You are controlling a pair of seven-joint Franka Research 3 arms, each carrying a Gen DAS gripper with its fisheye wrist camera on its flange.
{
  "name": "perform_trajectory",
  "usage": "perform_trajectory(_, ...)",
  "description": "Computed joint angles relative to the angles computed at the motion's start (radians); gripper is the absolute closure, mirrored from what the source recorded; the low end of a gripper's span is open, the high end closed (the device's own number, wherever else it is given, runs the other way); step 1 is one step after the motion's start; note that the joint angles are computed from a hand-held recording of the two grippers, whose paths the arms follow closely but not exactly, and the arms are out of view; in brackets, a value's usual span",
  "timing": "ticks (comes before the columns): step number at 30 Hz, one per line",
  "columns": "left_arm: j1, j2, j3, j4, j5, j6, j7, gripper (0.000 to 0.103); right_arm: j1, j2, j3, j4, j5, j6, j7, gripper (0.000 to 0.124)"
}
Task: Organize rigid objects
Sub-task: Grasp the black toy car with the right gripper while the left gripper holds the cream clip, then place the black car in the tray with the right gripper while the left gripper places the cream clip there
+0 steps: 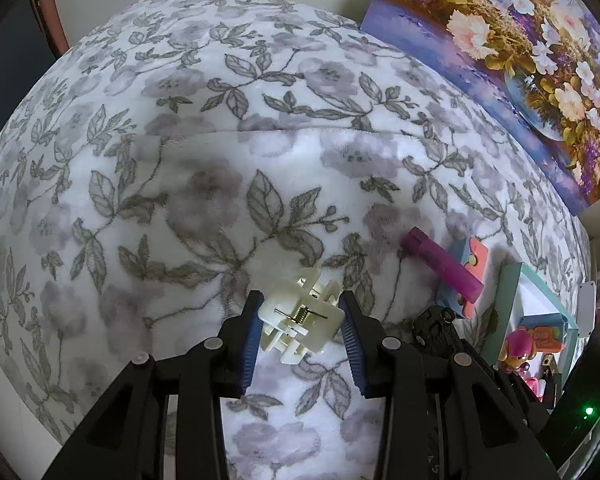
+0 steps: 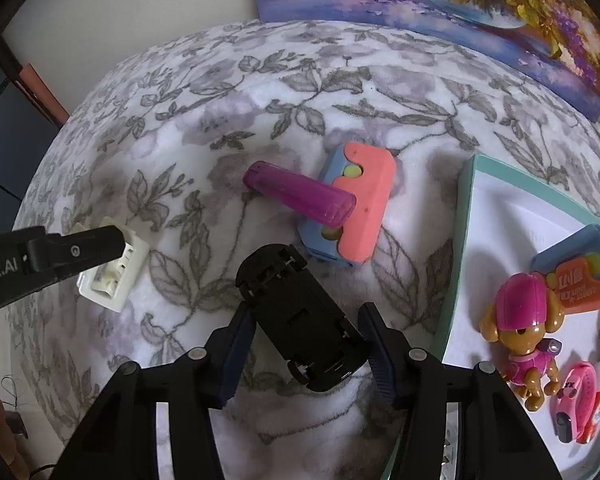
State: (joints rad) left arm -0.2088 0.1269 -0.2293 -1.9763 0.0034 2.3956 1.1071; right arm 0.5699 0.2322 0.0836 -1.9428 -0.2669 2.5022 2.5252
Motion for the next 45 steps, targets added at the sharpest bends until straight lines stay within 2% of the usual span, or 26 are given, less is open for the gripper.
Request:
perform_trajectory(6,-0.004,-0.025,-0.001,-0.007,0.015,0.021,-0.010,0.063,-0.001,-0.027,-0.001,-0.027,-0.009,0.028,0.014,0.068)
perform_trajectory(12,-0.021,-0.084,-0.009,-0.033,0.016,0.070,-0.005,0.063,-0.018,-0.133,0.008,-0.108,-0.063,0.076,0.080,0.068)
perform_trajectory(17,-0.051,-0.122,-0.022,-0.042,0.030,0.097,0.004,0.063,-0.066,-0.257,0.043,-0.206,-0.097,0.049,0.166,0.068)
perform_trajectory(22,-0.094,-0.132,-0.042,-0.038,-0.019,0.118,0.067,0.063,-0.142,-0.405,0.086,-0.338,-0.099,0.044,0.253,0.068)
perform_trajectory(27,-0.150,-0.101,-0.076,0.007,0.039,0.087,0.082,0.063,-0.222,-0.535,0.127,-0.447,-0.070,-0.023,0.292,0.068)
perform_trajectory(33,-0.209,-0.041,-0.108,0.065,0.033,0.057,0.119,0.063,-0.290,-0.653,0.136,-0.570,0.025,-0.038,0.269,0.068)
perform_trajectory(42,-0.280,0.046,-0.125,0.140,0.127,-0.010,0.071,0.063,-0.341,-0.724,0.155,-0.642,0.106,-0.028,0.194,0.068)
perform_trajectory(45,-0.285,0.060,-0.126,0.152,0.132,-0.022,0.072,0.063,-0.351,-0.725,0.155,-0.653,0.128,-0.027,0.180,0.068)
